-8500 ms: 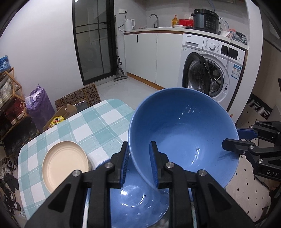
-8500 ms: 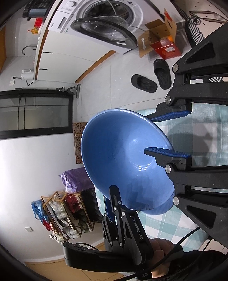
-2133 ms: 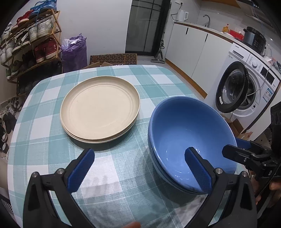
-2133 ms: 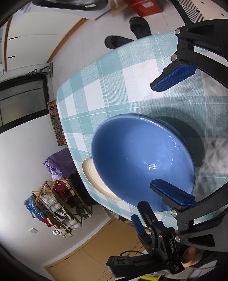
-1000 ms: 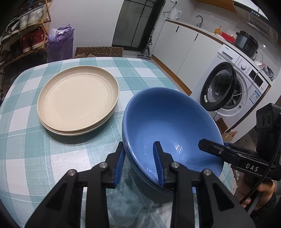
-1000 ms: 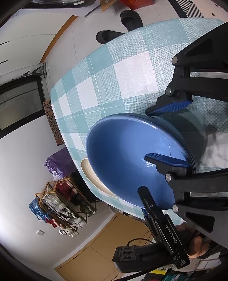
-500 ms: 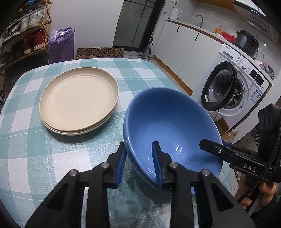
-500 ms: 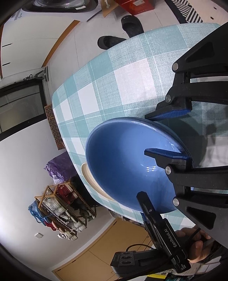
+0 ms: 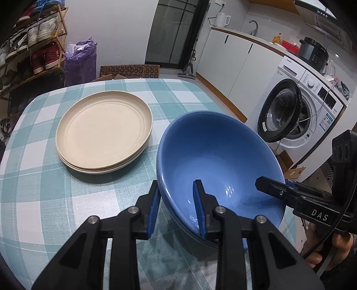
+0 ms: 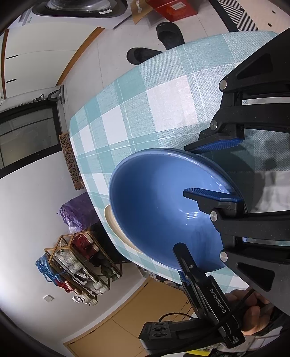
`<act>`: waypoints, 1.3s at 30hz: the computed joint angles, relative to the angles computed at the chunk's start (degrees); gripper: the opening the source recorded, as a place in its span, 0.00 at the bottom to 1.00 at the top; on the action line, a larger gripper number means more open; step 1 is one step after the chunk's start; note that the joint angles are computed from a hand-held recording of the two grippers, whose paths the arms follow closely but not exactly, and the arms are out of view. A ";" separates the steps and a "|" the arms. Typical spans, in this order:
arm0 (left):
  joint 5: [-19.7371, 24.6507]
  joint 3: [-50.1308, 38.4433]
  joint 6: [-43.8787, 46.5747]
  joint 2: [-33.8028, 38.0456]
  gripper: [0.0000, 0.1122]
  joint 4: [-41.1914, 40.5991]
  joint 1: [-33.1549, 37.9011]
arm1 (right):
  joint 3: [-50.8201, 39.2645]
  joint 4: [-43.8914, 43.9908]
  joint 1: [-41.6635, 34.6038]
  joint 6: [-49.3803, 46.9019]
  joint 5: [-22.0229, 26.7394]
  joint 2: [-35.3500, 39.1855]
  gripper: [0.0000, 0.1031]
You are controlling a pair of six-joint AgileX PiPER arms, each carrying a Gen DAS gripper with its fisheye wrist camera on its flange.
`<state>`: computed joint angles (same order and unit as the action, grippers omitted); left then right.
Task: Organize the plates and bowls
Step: 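Lift the nested blue bowls with both grippers toward the cream plates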
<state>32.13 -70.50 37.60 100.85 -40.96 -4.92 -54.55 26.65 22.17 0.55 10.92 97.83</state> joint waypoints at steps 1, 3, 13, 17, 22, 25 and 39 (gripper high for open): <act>0.05 0.05 0.11 -0.27 0.25 -0.10 0.08 | -0.02 -0.05 0.00 -0.10 -0.05 -0.18 0.31; 0.14 0.20 0.46 -0.79 0.25 -0.35 0.31 | -0.08 -1.74 0.17 1.30 0.09 -0.77 0.31; 0.86 0.08 0.50 -3.30 0.25 -0.19 1.63 | -1.18 -9.41 1.76 8.22 1.38 -3.56 0.31; 0.36 0.00 -0.59 -4.22 0.25 1.38 1.63 | -2.49 -15.49 2.89 14.01 2.56 -4.29 0.31; 0.80 -0.61 -1.11 -4.94 0.25 1.99 2.60 | -4.21 -19.30 4.03 16.77 3.46 -5.04 0.31; 1.25 -1.27 -1.91 -5.17 0.25 2.76 3.19 | -5.75 -22.30 4.80 19.32 4.64 -5.26 0.31; 2.30 -4.41 -2.49 -5.21 0.25 3.53 6.20 | -14.11 -28.08 7.43 22.92 8.62 -3.28 0.31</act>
<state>34.42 -74.91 35.11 95.65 -37.43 1.29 -68.66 -1.43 29.60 23.47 19.54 94.54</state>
